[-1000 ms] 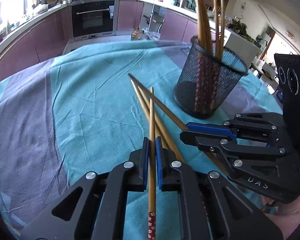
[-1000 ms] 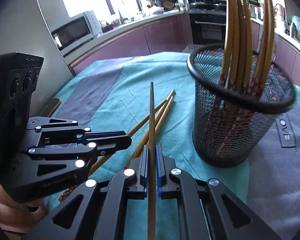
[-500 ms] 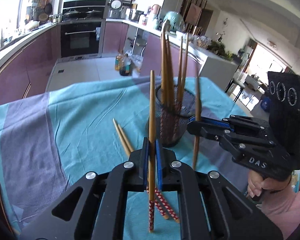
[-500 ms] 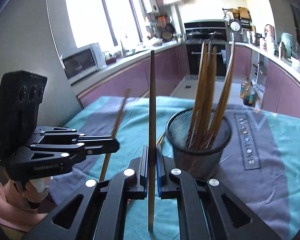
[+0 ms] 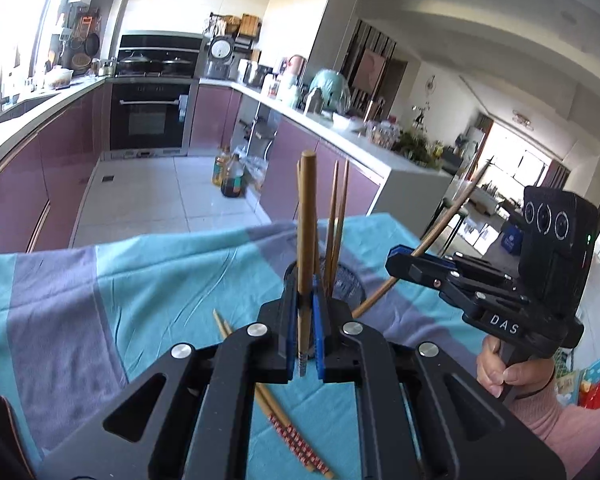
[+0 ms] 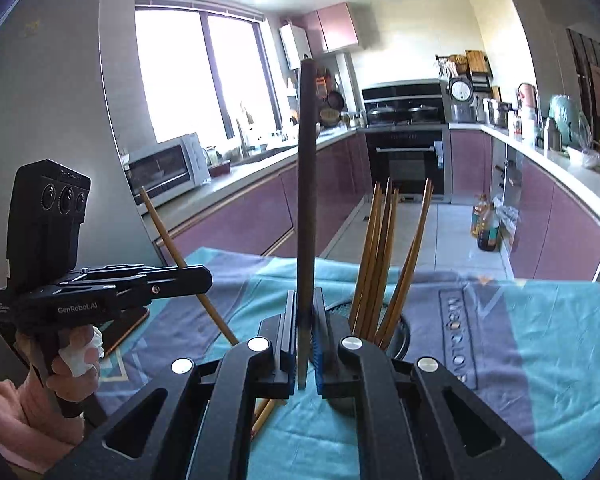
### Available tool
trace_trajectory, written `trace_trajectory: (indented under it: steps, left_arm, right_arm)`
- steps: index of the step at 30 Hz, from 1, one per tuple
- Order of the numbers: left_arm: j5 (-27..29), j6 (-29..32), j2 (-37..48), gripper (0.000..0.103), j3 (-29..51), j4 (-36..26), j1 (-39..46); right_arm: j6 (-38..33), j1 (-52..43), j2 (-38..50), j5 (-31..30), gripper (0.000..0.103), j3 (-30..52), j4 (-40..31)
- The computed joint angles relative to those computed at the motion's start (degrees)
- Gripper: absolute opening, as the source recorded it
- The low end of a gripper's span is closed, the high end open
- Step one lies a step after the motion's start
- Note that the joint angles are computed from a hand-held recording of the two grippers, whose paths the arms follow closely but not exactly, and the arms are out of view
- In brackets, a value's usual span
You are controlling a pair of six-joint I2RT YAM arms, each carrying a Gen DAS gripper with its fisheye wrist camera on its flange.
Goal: Organize utensils
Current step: 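Lift both held chopsticks upright and lower them into the mesh cup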
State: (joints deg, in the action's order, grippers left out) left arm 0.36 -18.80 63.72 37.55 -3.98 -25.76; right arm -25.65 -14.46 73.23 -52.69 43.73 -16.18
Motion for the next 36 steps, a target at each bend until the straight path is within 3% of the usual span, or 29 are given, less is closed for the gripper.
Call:
trace_trajectory:
  steps: [9,17,24,36]
  left_arm:
    - [-0.5,1.2,-0.9,0.007,5.9,-1.2,-1.4]
    - [-2.3,2.4,1.2,0.007,10.5,-0.8,-3.7]
    - [-7.1,2.4,5.6,0.007,12.1,-0.3,-5.8]
    - [-5.9,4.7,15.1,0.007,16.9,-6.1,-5.1]
  right_arm:
    - [2.1,-2.5,-0.6,-2.9,0.006,4.6,0.2]
    - [6.8,-2.7,0.0,-3.5,0.006,5.0,5.0]
    - [8.4,0.2,3.8,1.1,0.006,5.2,8.1]
    - [3.6,4.9,13.4,7.2,0.006,9.4,1.6]
